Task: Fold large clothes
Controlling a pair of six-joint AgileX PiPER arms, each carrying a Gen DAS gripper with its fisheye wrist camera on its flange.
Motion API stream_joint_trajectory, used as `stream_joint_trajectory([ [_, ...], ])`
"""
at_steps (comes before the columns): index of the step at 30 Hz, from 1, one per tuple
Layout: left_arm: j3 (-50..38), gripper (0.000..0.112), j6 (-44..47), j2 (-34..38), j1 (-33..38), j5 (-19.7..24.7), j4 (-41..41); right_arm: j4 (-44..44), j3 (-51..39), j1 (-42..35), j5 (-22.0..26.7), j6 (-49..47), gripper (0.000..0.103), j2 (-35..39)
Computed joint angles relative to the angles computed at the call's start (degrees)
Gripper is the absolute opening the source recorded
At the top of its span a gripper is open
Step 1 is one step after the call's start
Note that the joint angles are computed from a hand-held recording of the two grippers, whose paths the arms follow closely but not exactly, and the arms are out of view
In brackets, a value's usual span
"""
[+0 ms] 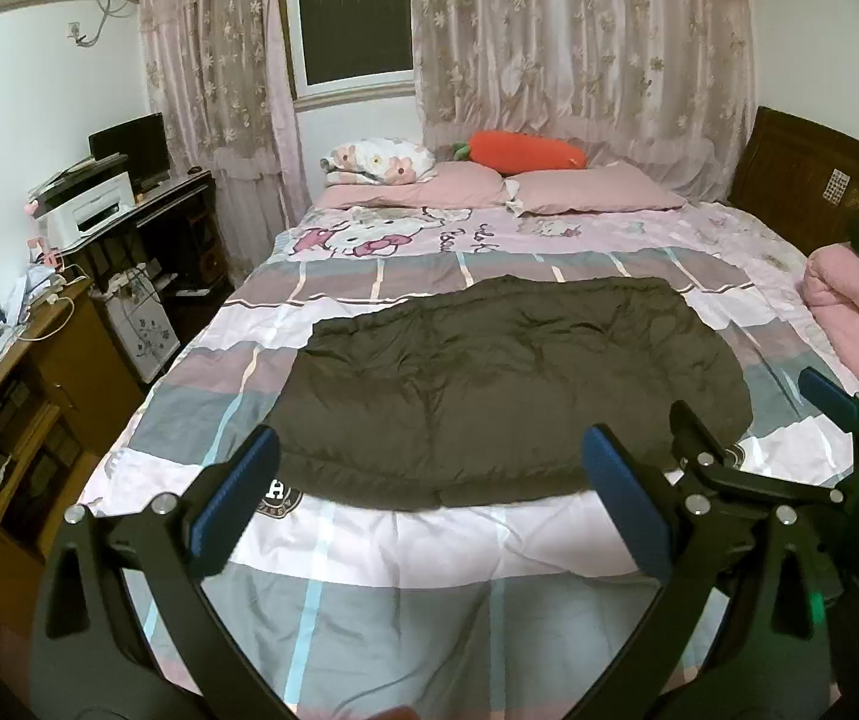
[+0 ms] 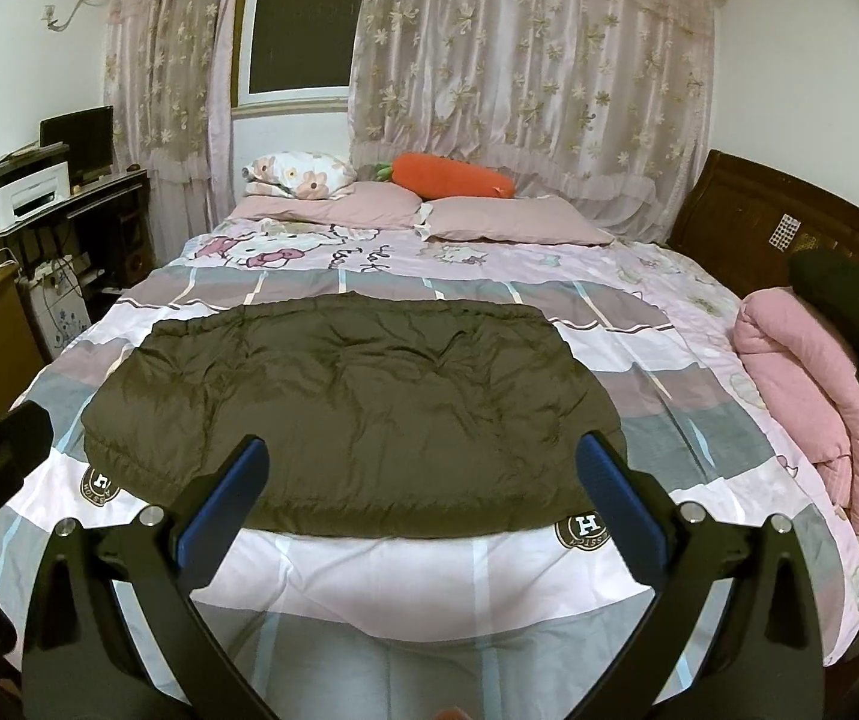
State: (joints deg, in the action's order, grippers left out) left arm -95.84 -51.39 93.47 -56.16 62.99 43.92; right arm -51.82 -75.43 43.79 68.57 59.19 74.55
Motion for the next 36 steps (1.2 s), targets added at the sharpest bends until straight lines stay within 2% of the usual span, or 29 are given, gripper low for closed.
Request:
stream_joint_trajectory([
  [36, 0.9, 0.101, -0.3, -0.6, -0.1, 0.2, -0.1, 2.5, 2.3, -1.8, -2.8, -2.5, 0.102, -1.5],
])
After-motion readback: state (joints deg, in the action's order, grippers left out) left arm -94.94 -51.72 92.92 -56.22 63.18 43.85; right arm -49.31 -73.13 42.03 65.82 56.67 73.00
